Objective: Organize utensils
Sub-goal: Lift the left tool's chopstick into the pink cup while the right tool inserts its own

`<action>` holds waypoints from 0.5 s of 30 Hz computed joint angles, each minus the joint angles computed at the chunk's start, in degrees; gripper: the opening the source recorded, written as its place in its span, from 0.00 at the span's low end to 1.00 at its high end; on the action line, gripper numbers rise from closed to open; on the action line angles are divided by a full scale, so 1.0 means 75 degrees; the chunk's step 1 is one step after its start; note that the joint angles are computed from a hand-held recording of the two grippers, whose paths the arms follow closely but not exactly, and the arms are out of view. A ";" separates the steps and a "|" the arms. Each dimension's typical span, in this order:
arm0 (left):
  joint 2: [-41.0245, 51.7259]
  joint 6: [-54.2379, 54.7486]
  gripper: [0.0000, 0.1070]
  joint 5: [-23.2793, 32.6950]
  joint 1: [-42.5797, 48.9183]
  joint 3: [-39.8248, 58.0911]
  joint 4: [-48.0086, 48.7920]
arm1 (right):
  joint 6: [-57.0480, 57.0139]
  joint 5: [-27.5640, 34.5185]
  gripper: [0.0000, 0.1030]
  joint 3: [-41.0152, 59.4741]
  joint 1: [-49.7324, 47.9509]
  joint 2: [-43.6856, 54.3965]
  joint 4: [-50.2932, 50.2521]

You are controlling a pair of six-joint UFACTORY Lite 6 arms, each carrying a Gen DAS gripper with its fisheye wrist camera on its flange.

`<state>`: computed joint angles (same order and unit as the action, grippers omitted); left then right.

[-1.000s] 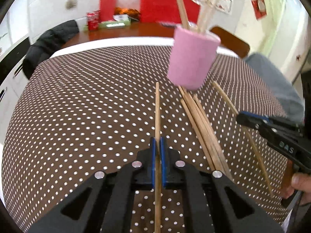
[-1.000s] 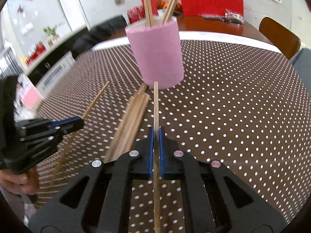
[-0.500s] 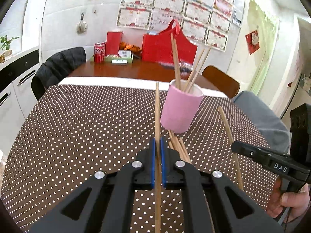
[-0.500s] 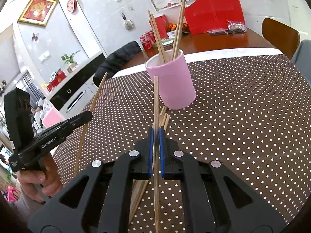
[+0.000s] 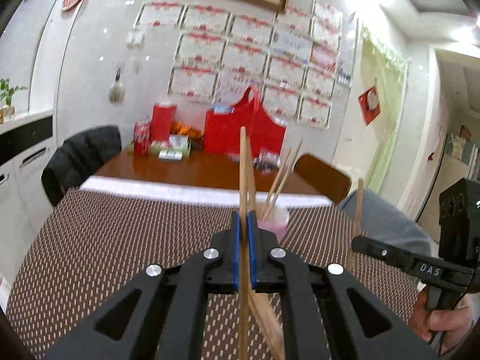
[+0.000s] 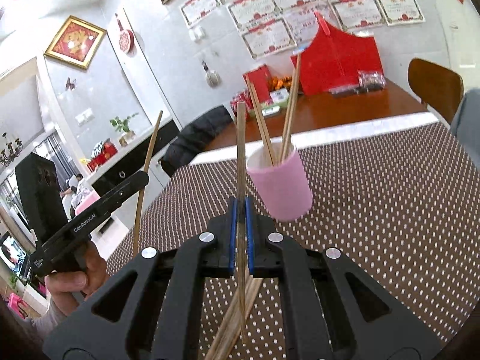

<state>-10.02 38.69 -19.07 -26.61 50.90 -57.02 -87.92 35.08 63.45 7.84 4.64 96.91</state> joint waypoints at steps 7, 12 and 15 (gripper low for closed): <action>0.1259 -0.2033 0.05 0.0515 0.0605 0.2098 0.2550 | 0.0491 -0.0084 0.06 0.1662 0.0031 0.0646 -0.0145; 0.2250 -0.4092 0.05 0.0588 0.0881 0.3545 0.4711 | 0.1246 -0.0153 0.06 0.3096 0.0053 0.1225 -0.0790; 0.2806 -0.4519 0.05 0.0223 0.0882 0.4280 0.5189 | 0.1863 -0.0167 0.06 0.4080 0.0021 0.1648 -0.1310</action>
